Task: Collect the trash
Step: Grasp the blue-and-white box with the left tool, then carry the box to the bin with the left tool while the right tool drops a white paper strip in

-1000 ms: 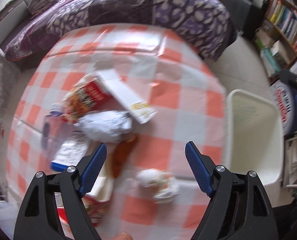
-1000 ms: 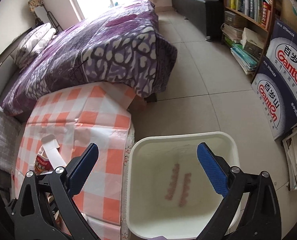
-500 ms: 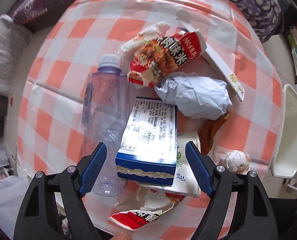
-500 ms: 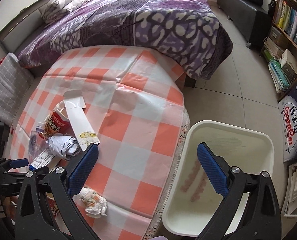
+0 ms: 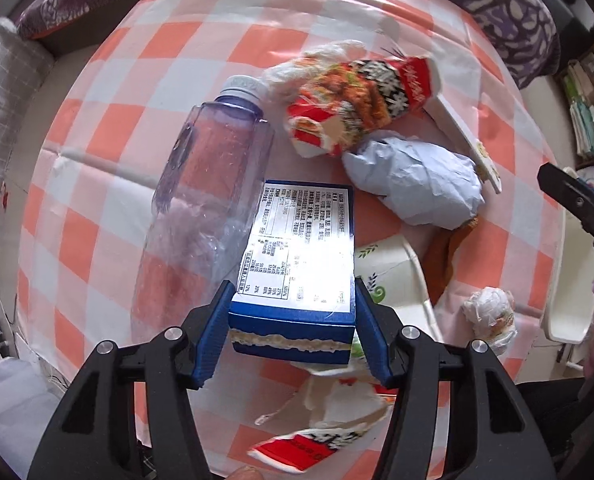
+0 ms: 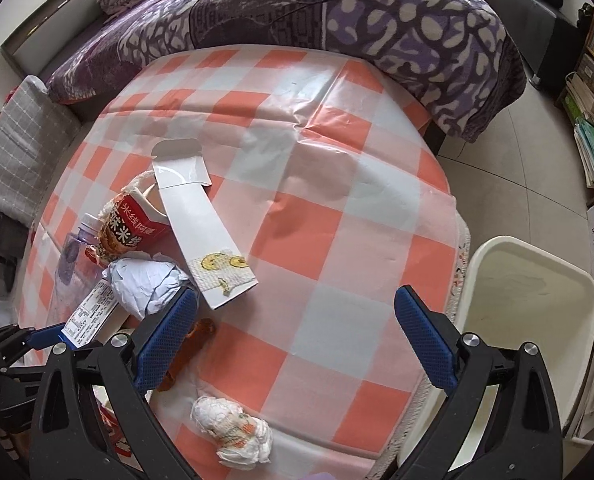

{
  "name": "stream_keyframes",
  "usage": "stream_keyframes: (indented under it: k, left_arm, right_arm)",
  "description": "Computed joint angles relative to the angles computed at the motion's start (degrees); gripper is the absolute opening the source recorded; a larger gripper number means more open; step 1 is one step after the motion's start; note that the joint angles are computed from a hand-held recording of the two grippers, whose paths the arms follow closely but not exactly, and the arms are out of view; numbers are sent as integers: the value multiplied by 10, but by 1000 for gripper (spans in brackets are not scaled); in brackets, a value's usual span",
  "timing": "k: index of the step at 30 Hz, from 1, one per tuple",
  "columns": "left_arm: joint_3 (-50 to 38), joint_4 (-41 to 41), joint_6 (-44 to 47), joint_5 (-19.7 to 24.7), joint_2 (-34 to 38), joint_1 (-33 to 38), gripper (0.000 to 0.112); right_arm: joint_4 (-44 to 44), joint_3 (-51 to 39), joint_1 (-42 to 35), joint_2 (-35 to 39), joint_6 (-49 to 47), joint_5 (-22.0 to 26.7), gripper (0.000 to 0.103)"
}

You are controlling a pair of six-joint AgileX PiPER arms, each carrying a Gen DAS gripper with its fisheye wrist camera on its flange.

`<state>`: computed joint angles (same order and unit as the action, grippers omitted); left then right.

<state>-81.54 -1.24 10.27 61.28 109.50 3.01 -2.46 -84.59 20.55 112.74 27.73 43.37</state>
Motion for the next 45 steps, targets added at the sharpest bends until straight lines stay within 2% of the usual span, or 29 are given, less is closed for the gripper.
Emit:
stream_keyframes:
  k: [7,10,16,18,19,23,24,28,32,45]
  left_arm:
    - [-23,-134,96,32,-27,113,57]
    - [-42,-175,109,42,-39,139,57]
    - [-33,-220,117,7,-55,158,57]
    - [-36,-224,110,1,-53,154,57]
    - [-37,-224,108,-3,-49,152,57]
    - [-29,-227,109,-20,-53,148,57]
    - [-25,-227,111,-27,-56,146,57]
    - [-6,-231,111,-57,-74,136,57]
    - [13,-233,107,-89,-97,122,57]
    - [24,-246,70,-122,-132,67,57]
  right_arm:
    - [51,-60,5,52,-25,11,95]
    - [62,-85,8,73,-28,10,95]
    - [59,-138,21,118,-27,9,94]
    - [59,-153,25,131,-32,15,88]
    - [57,-165,28,140,-34,22,80]
    - [34,-190,34,162,-27,44,35]
    - [27,-185,35,159,-23,38,31]
    - [30,-144,30,128,-21,-9,27]
    - [6,-106,33,86,0,-49,18]
    - [-3,14,1,-44,20,-114,17]
